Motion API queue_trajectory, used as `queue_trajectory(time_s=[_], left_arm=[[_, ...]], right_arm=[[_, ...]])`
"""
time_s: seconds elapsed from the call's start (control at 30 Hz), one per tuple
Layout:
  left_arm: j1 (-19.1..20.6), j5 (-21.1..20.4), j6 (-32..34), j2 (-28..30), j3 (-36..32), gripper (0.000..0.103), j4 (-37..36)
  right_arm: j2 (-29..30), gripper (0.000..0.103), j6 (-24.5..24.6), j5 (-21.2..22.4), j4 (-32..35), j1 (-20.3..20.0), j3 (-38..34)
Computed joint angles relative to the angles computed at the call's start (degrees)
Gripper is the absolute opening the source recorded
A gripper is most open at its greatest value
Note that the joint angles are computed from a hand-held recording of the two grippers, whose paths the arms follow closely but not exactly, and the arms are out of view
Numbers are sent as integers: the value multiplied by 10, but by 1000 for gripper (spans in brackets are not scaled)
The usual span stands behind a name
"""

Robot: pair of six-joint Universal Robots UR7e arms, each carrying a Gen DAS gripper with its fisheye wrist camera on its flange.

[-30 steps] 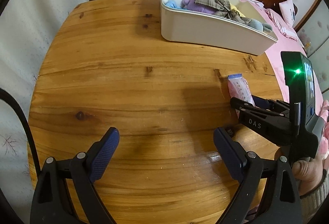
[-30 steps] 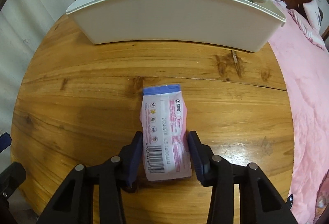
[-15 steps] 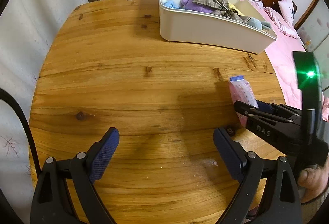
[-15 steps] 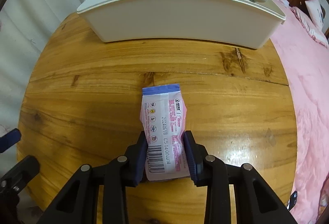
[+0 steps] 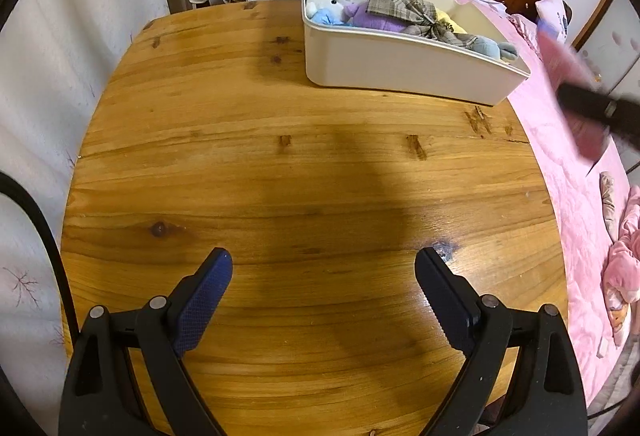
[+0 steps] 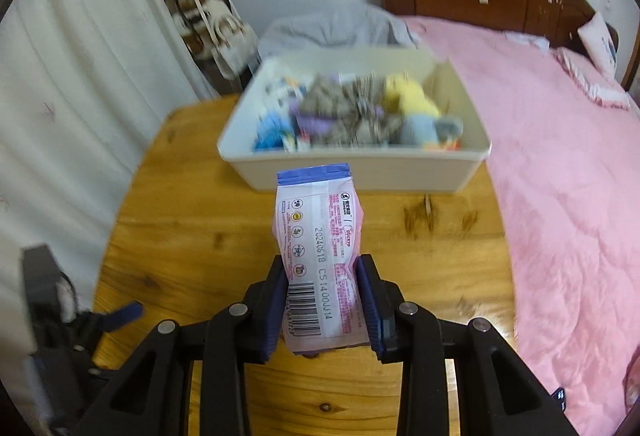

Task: Organize objects
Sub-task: 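Carry the packet into the white tray and open the right tool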

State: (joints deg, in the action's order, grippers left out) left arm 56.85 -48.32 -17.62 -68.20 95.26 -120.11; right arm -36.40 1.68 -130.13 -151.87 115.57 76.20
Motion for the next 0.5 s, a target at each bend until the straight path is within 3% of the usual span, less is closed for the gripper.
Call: queue_trajectory(time_s=[0.3,0.5], left_arm=[[-16,8,4,1,-25,94,19],[-28,10,16,-3,-41,94,10]], right_arm=[[19,35,-42,-25,21,20,-88],[67,35,-76,-46,58,22,-216]])
